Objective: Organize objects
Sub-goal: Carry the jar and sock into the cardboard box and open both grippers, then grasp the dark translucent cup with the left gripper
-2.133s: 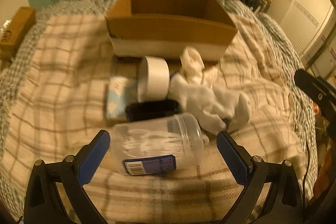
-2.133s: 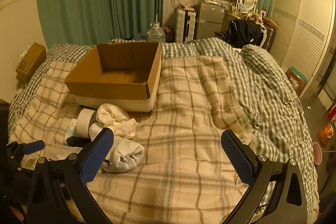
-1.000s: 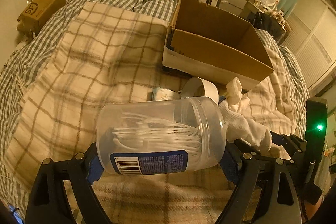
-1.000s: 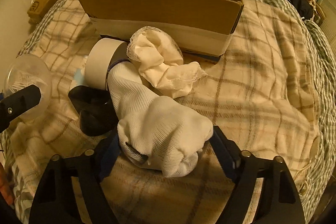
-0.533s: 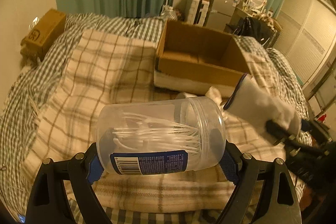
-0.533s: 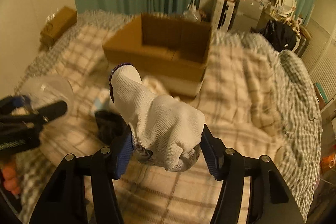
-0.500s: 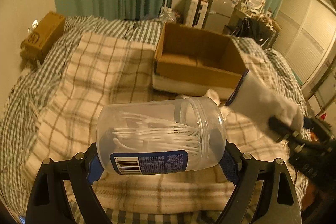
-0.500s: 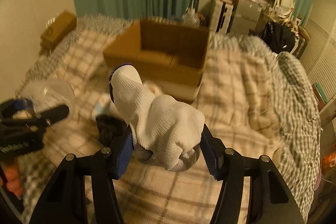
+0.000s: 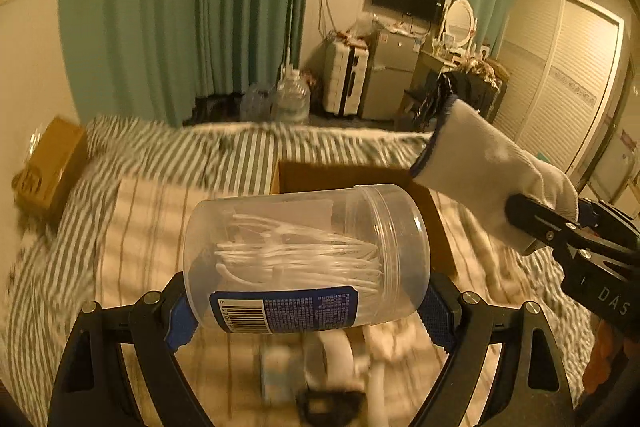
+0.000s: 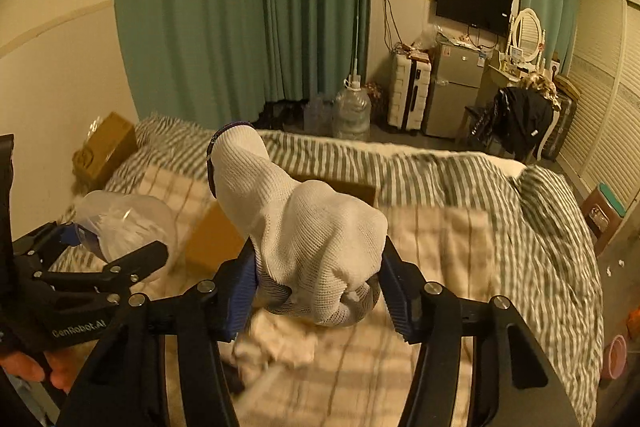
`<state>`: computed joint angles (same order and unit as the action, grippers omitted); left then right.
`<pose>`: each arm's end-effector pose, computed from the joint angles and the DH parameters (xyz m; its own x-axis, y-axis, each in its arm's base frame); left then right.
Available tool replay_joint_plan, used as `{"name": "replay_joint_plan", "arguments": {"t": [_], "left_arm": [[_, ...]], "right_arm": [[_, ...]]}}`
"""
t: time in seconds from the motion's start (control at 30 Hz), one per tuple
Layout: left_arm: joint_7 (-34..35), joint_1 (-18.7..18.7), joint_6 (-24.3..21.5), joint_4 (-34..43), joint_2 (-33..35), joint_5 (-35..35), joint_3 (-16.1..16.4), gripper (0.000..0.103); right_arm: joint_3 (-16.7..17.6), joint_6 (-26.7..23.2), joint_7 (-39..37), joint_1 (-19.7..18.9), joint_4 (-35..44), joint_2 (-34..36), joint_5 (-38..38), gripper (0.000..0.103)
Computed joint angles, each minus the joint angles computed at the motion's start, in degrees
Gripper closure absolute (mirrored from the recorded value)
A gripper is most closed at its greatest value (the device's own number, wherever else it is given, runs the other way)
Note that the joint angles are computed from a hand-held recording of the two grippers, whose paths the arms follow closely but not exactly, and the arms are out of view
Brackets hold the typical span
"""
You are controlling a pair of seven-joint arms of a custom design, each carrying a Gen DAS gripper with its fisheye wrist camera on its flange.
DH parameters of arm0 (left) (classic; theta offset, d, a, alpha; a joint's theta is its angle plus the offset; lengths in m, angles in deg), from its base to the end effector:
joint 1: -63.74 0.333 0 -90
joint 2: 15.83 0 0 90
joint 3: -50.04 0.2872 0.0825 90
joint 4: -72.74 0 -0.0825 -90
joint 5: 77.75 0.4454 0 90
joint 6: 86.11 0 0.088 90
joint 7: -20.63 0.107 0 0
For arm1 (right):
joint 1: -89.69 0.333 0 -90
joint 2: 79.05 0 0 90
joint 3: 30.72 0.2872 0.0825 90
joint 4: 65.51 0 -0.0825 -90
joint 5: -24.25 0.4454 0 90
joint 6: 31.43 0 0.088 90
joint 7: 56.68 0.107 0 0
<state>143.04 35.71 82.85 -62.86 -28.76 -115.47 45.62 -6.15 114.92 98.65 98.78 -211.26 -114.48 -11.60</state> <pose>0.4991 -0.2705 0.4388 -0.5577 -0.8209 0.1228 -0.6014 0.2977 -0.7414 0.4027 0.2776 0.4727 -0.1375 -0.9893 0.0483 -0.6369 0.0510 -0.7692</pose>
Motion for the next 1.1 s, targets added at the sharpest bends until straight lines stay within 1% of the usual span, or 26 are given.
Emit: {"name": "replay_joint_plan", "arguments": {"t": [0.07, 0.17, 0.23, 0.27, 0.3, 0.43, 0.5, 0.53, 0.6, 0.63, 0.67, 0.7, 0.73, 0.77, 0.8, 0.83, 0.9, 0.93, 1.0, 1.03, 1.1], "left_arm": [[0.01, 0.42, 0.77, 4.18, 4.5, 0.8, -0.54, 0.012], [1.76, 1.99, 0.82, 9.11, 9.88, -0.48, -2.34, 0.012], [1.44, 3.25, 1.65, 11.22, 12.9, 1.06, -3.96, 0.012], [1.06, 3.91, 1.98, 11.89, 14.03, 1.98, -4.67, 0.012], [0.54, 4.49, 2.04, 12.88, 15.57, 3.03, -5.38, 0.013], [0.76, 6.92, 1.89, 15.23, 19.39, 4.15, -8.35, 0.013], [2.48, 8.63, 2.07, 15.39, 20.11, 2.97, -10.37, 0.012], [3.38, 9.53, 2.03, 15.51, 20.4, 2.45, -11.38, 0.012], [1.92, 10.67, 1.36, 15.62, 20.74, 4.45, -12.16, 0.011], [0.17, 11.0, 0.67, 15.56, 20.63, 6.18, -12.28, 0.011], [-1.12, 11.49, -0.06, 15.49, 20.42, 7.35, -12.58, 0.01], [-1.51, 12.27, -0.49, 15.16, 19.89, 7.47, -13.2, 0.008], [-1.21, 13.08, 0.07, 14.56, 19.25, 6.84, -13.98, 0.002], [-0.03, 13.74, 1.24, 13.64, 18.29, 5.02, -14.89, 0.0], [2.69, 14.32, 2.48, 12.61, 17.03, 1.55, -15.9, 0.0], [3.55, 14.2, 2.78, 11.89, 15.93, 0.38, -15.9, 0.0], [0.88, 13.13, 1.58, 10.46, 13.26, 3.08, -14.33, 0.0], [1.01, 12.5, 1.22, 9.86, 12.06, 2.67, -13.59, 0.0], [2.86, 10.96, 1.04, 7.75, 8.72, -0.33, -11.98, 0.0], [3.36, 10.14, 0.99, 6.34, 6.72, -1.3, -11.12, 0.0], [3.45, 8.56, 0.99, 3.08, 2.35, -2.37, -9.4, 0.0]], "right_arm": [[-0.3, 2.31, 0.42, -2.34, 2.74, 3.94, -1.57, 0.049], [-1.7, 5.34, 0.95, -4.33, 5.2, 8.57, -3.79, 0.049], [-2.87, 7.21, 1.58, -5.17, 6.59, 11.86, -5.11, 0.05], [-3.55, 7.88, 1.92, -5.27, 7.03, 13.18, -5.65, 0.05], [-5.35, 9.81, -0.45, -4.29, 7.05, 14.53, -5.07, 0.051], [-8.02, 12.58, -1.19, -3.77, 7.92, 18.81, -5.8, 0.051], [-8.55, 14.17, 0.09, -4.01, 7.87, 19.88, -7.28, 0.051], [-8.88, 15.15, 0.84, -4.1, 7.71, 20.1, -7.88, 0.05], [-9.68, 18.1, 2.27, -4.44, 6.98, 20.22, -8.14, 0.044], [-9.54, 18.93, 3.62, -4.95, 6.6, 19.86, -8.52, 0.038], [-9.22, 19.69, 5.12, -5.59, 6.23, 19.39, -8.99, 0.024], [-8.89, 20.36, 6.18, -6.18, 5.77, 18.78, -9.39, 0.017], [-8.2, 21.02, 7.63, -7.09, 5.19, 17.79, -10.29, 0.01], [-7.3, 21.4, 9.08, -8.06, 4.44, 16.22, -11.23, 0.01], [-7.1, 21.26, 8.62, -8.07, 3.83, 15.01, -10.55, 0.01], [-7.19, 20.79, 7.29, -7.69, 3.25, 13.82, -9.19, 0.01], [-6.43, 18.76, 5.28, -7.5, 2.07, 10.8, -6.91, 0.01], [-6.05, 17.69, 4.3, -7.27, 1.13, 8.74, -5.76, 0.01], [-5.57, 16.34, 2.25, -6.58, -0.93, 4.68, -3.11, 0.01], [-5.73, 15.87, 0.69, -5.81, -2.07, 2.53, -1.69, 0.01], [-5.26, 13.17, -1.74, -4.31, -3.94, -1.99, 0.9, 0.01]]}}
